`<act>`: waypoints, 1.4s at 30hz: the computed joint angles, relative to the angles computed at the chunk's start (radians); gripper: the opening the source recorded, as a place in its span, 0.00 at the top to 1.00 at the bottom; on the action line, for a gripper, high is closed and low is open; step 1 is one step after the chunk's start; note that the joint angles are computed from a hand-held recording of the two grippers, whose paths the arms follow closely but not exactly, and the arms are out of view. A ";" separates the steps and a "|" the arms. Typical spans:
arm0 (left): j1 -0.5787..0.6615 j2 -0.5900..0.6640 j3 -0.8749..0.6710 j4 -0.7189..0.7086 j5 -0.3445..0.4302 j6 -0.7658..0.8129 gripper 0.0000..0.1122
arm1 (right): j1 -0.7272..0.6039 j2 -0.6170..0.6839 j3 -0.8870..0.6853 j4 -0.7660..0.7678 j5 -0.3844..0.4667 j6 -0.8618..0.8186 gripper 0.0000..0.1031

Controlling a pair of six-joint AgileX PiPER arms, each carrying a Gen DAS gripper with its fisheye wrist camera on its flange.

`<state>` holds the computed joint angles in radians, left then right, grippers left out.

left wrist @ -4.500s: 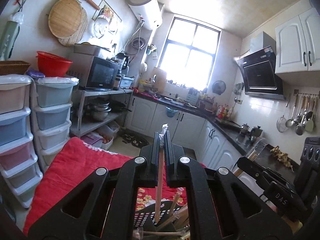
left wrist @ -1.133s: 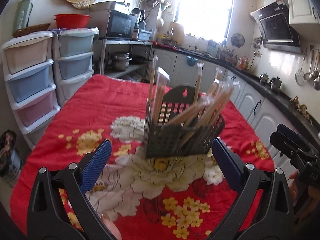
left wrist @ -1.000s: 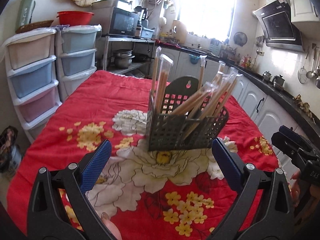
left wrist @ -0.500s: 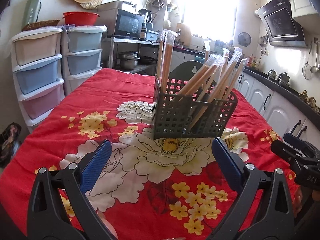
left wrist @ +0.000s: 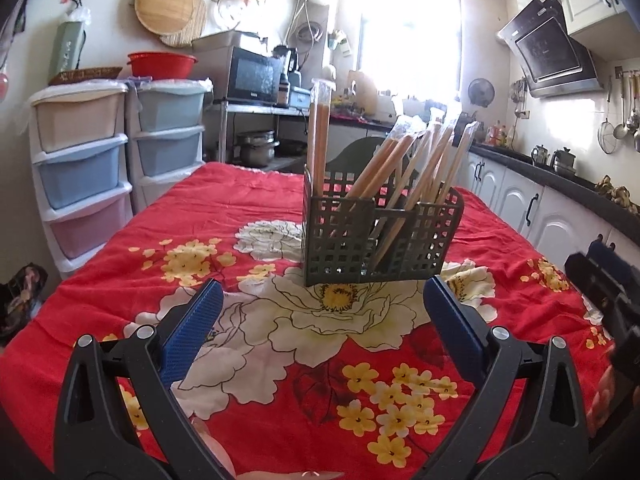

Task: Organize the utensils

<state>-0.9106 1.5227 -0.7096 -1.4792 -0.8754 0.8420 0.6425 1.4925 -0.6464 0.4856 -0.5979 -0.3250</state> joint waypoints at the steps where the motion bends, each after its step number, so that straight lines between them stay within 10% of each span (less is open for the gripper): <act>1: -0.008 0.000 0.006 0.011 -0.013 -0.013 0.18 | 0.010 -0.002 0.011 0.013 -0.030 -0.003 0.06; 42: -0.036 -0.009 0.046 0.076 -0.064 -0.086 0.18 | 0.047 0.016 0.036 0.057 -0.105 -0.018 0.06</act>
